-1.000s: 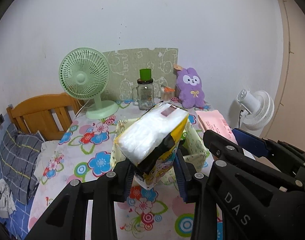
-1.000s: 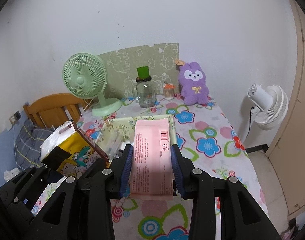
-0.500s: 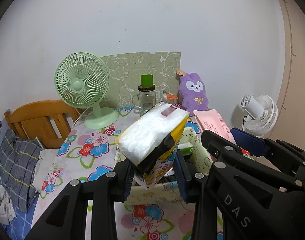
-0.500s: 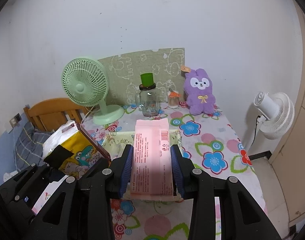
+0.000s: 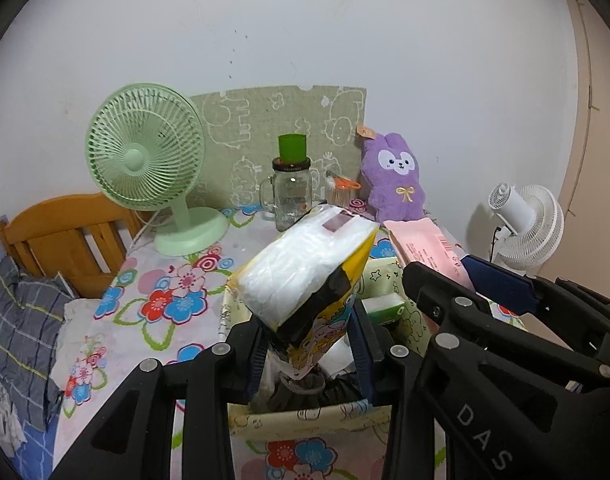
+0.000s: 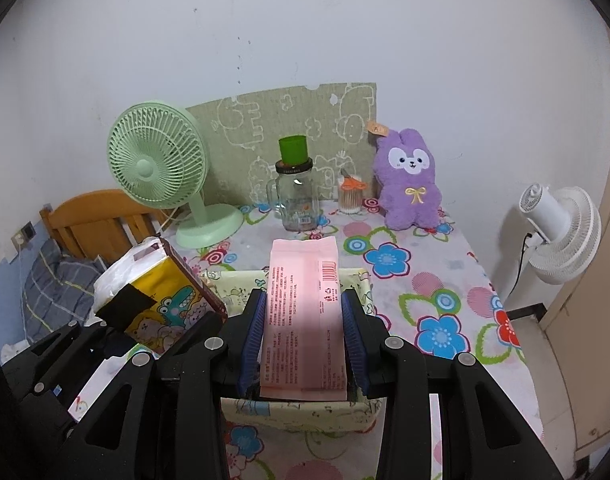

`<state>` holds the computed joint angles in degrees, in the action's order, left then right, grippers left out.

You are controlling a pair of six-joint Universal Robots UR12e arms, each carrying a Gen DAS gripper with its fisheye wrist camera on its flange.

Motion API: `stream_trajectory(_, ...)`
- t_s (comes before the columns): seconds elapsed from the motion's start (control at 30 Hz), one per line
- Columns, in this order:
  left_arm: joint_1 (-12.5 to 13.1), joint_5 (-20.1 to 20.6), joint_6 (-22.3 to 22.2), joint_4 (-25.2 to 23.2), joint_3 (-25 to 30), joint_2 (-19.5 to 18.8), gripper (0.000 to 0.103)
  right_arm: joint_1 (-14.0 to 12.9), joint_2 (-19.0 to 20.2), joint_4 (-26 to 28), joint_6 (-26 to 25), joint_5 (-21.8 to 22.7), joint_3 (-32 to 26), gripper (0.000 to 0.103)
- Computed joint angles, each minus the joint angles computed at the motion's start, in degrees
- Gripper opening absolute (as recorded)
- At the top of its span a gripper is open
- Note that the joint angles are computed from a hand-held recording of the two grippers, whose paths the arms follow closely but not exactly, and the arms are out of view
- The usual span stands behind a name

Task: Organize soft objects
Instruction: 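Lower and release tissue pack with left tool while right tool releases pink packet in box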

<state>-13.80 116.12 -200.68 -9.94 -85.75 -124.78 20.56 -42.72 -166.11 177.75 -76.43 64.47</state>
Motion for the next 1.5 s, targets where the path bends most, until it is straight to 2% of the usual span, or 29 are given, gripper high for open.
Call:
stream_trajectory(0.37,1.5,-2.6,-0.4,-2.0,1.7,-1.8,0.042,0.2,3.0,4.1,-0.8,0.0,-4.5,0.041)
stream_trajectory(0.53,1.6,-1.9,-1.2,-3.3,2.0,-2.2,0.073,0.4,3.9,5.6,-0.9,-0.5,-5.7,0.041)
stream_trajectory(0.7,2.0,-2.4,-1.8,-4.4,1.6,-2.0,0.085,0.7,4.7,6.2,-1.8,0.1,-6.6,0.041)
stream_trajectory(1.0,2.5,-3.3,-2.7,-5.4,0.4,-1.2,0.094,0.9,5.9,8.1,-2.8,2.1,-8.4,0.041)
stream_trajectory(1.17,2.6,-2.5,-3.5,-6.3,-0.1,-0.9,0.095,1.1,6.5,9.9,-3.2,3.6,-9.4,0.043)
stream_trajectory(1.2,2.7,-2.8,-3.7,-6.4,-0.2,-0.9,0.095,1.0,6.6,10.5,-3.3,4.4,-9.6,0.044)
stream_trajectory(1.23,2.7,-3.0,-3.9,-6.4,-0.3,-0.8,0.095,1.0,6.6,10.9,-3.2,5.0,-9.7,0.052)
stream_trajectory(1.27,2.8,-3.2,-4.0,-6.3,-0.4,-0.8,0.095,0.9,6.6,11.1,-3.0,6.0,-9.6,0.063)
stream_trajectory(1.33,2.8,-3.4,-3.9,-6.0,-0.6,-0.7,0.096,0.8,6.5,10.3,-2.8,6.7,-9.3,0.071)
stream_trajectory(1.5,2.6,-3.0,-3.5,-5.8,-0.9,-0.5,0.097,1.0,5.9,9.3,-2.7,5.5,-8.4,0.073)
